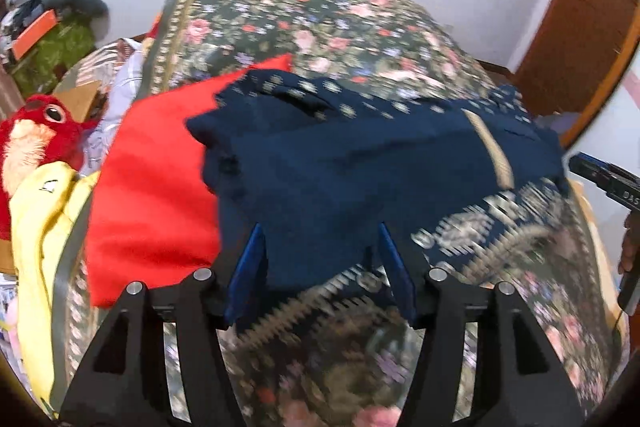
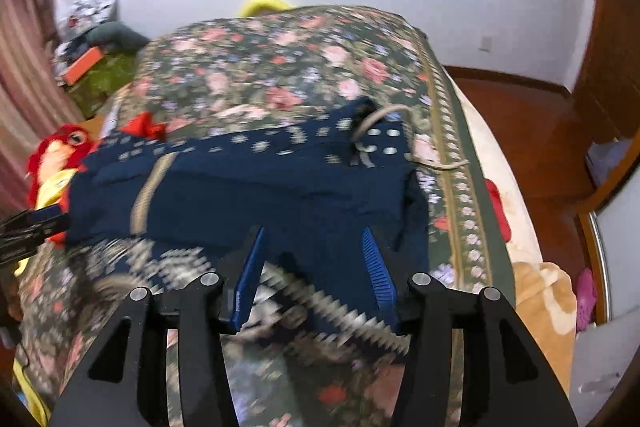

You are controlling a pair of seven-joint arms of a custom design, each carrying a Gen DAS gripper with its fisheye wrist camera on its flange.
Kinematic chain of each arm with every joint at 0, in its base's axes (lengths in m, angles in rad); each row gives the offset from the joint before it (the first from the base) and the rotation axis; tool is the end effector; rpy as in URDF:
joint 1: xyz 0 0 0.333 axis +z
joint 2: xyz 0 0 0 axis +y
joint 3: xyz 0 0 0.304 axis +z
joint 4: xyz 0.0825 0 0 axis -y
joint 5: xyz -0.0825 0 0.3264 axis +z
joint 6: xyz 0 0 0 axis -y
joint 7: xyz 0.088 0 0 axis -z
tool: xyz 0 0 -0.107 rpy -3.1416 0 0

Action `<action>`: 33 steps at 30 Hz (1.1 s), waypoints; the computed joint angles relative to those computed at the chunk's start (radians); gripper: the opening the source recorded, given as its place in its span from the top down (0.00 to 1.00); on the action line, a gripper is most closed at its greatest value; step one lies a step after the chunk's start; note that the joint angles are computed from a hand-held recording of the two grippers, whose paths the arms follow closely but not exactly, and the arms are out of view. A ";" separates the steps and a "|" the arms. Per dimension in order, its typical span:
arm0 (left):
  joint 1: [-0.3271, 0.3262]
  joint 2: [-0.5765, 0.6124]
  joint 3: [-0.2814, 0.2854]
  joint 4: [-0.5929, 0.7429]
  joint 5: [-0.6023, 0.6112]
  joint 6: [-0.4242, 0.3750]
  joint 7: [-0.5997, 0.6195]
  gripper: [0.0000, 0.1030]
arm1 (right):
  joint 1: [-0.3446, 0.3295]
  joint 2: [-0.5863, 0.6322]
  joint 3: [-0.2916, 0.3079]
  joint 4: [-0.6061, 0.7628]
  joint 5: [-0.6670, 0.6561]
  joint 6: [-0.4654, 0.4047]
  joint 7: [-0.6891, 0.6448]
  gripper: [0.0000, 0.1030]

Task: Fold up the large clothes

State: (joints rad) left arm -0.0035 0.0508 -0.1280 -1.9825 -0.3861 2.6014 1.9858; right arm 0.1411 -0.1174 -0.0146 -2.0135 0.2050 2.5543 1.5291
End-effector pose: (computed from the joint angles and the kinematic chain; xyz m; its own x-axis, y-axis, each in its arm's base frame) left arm 0.5541 -0.0642 0.5166 -0.3013 -0.9459 0.1205 -0.7964 0.1801 -0.5774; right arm 0.5132 0.0620 0.5873 0.0924 -0.9812 -0.1696 -0.7976 0.0291 -0.6025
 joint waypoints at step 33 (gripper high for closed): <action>-0.090 0.491 0.027 0.856 0.453 -0.171 -0.261 0.40 | 0.043 0.380 0.014 0.581 -0.173 -0.071 0.168 0.52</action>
